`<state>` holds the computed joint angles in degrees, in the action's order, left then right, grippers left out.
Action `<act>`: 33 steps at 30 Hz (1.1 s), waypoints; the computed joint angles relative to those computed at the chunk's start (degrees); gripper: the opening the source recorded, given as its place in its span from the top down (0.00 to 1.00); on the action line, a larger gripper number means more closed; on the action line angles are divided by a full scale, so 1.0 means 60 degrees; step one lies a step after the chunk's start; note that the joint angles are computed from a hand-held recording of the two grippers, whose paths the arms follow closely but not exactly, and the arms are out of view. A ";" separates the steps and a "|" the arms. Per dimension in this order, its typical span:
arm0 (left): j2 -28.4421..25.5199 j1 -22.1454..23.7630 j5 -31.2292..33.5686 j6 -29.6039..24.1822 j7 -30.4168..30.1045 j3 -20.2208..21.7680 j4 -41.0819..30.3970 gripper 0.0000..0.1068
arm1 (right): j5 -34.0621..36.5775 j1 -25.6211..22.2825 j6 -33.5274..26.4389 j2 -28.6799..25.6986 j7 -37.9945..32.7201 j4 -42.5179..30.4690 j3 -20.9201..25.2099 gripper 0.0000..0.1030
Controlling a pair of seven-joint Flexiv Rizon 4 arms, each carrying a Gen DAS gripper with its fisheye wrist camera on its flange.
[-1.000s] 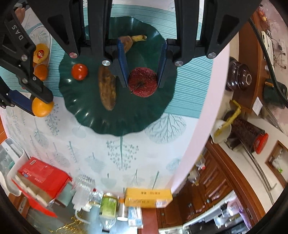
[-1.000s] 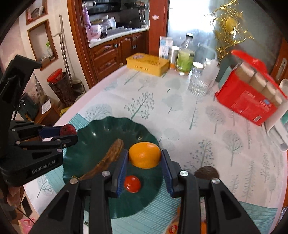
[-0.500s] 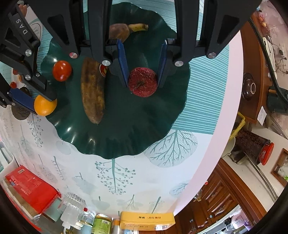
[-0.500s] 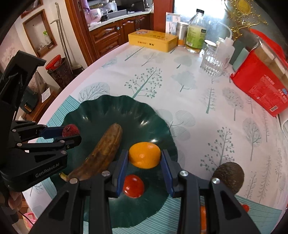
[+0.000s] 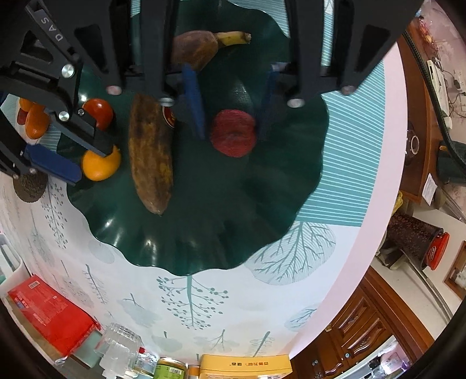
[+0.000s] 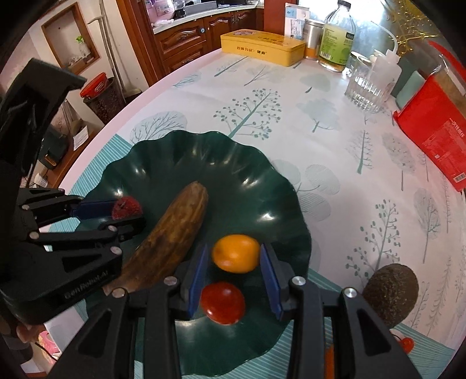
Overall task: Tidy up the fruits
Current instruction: 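Open the left tool releasing the apple while the right tool releases the orange on the plate, then withdraw both tools from the green plate back toward the white plate of fruit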
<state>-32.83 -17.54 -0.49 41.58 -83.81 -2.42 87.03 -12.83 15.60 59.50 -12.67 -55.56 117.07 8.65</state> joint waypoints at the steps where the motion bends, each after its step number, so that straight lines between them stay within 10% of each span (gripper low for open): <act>1: 0.0041 -0.0058 0.0102 0.0131 -0.0100 0.0063 0.0068 0.46 | -0.0083 0.0017 0.0084 0.0026 0.0052 0.0061 -0.0023 0.55; 6: 0.0250 -0.0106 0.0339 0.0541 -0.0365 0.0134 0.0380 0.31 | -0.0015 -0.0014 0.0140 0.0129 0.0090 0.0147 0.0002 0.53; 33: 0.2241 0.0050 0.0437 0.1379 -0.0327 -0.0029 0.2130 0.25 | -0.0314 -0.0026 -0.0045 0.1358 0.0946 0.0774 0.0146 0.53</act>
<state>-19.39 -17.24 2.13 49.85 -85.77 -2.59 99.81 -14.71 15.44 59.23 -4.52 -49.89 121.71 9.52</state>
